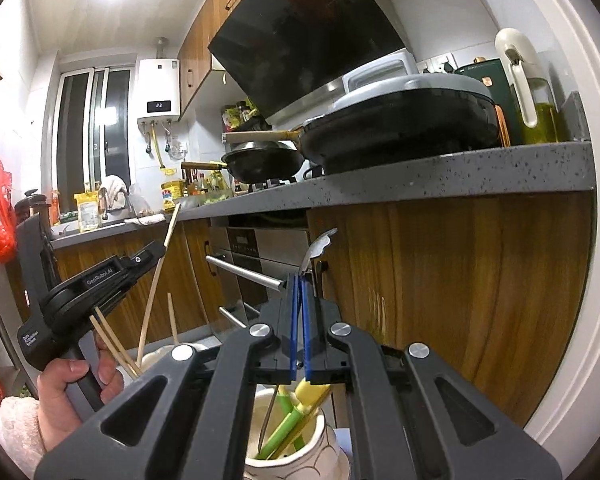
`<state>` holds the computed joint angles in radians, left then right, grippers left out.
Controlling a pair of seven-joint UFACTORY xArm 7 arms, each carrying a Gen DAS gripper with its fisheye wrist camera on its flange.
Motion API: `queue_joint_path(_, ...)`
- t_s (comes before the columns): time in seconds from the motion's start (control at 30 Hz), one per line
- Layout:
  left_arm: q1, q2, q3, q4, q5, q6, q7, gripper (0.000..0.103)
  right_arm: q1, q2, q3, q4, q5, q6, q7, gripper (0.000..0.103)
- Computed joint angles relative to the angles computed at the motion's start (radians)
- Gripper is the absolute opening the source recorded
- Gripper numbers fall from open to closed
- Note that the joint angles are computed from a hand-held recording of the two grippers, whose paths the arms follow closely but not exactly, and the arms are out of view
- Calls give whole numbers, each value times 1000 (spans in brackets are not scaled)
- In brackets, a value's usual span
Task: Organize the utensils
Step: 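Carry the spoon over the short cup while the left carries the chopstick over the tall cup, then drop the chopstick into the tall cup with left while right drops spoon into short cup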
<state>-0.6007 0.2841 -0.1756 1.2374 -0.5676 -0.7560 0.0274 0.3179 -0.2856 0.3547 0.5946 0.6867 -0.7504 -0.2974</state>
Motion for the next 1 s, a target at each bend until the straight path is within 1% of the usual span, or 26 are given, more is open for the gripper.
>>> queue_joint_path(0.17,29,-44,-10,-82,66,-13,-69,6,3,4,12,-8,24,5,-23,2)
queue_joint_path(0.23,41,-69,-15,-120,97,-8,-93,6,8,1,5,-18,14,11,-16,2)
queue_joint_path(0.3,75,-108,-24,-176,192,27,-166,6,11,-3,-7,-31,-12,25,0,2)
queue_joint_path(0.4,72,-148,-25,-234,211,39,-135,6,10,-3,-21,-49,-54,39,34,2)
queue_joint_path(0.43,66,-163,-27,-254,195,39,-110,6,8,-2,-21,-52,-62,46,42,2)
queue_joint_path(0.5,80,-190,-35,-292,237,57,-141,6,1,-1,-15,-57,-71,53,47,2)
queue_joint_path(0.57,92,-211,-39,-315,277,85,-165,6,-10,6,3,-51,-56,61,25,2)
queue_joint_path(0.6,91,-216,-41,-323,273,93,-152,6,-12,8,9,-51,-48,65,17,2)
queue_joint_path(0.7,76,-223,-50,-332,217,100,-73,6,-20,20,29,-31,-14,95,-22,2)
queue_joint_path(0.73,77,-225,-52,-333,217,107,-72,6,-24,25,37,-21,6,107,-43,2)
queue_joint_path(0.83,89,-228,-51,-339,246,113,-111,6,-30,36,51,0,62,137,-88,2)
queue_joint_path(0.87,91,-230,-51,-341,252,115,-118,6,-28,39,49,0,67,133,-89,2)
queue_joint_path(0.93,85,-230,-53,-338,218,117,-86,6,-18,35,29,-1,59,148,-74,2)
queue_joint_path(0.97,78,-228,-55,-334,185,117,-53,6,-12,32,16,-8,41,150,-52,2)
queue_joint_path(1.0,72,-228,-56,-331,159,120,-28,12,-11,32,10,-10,29,154,-38,4)
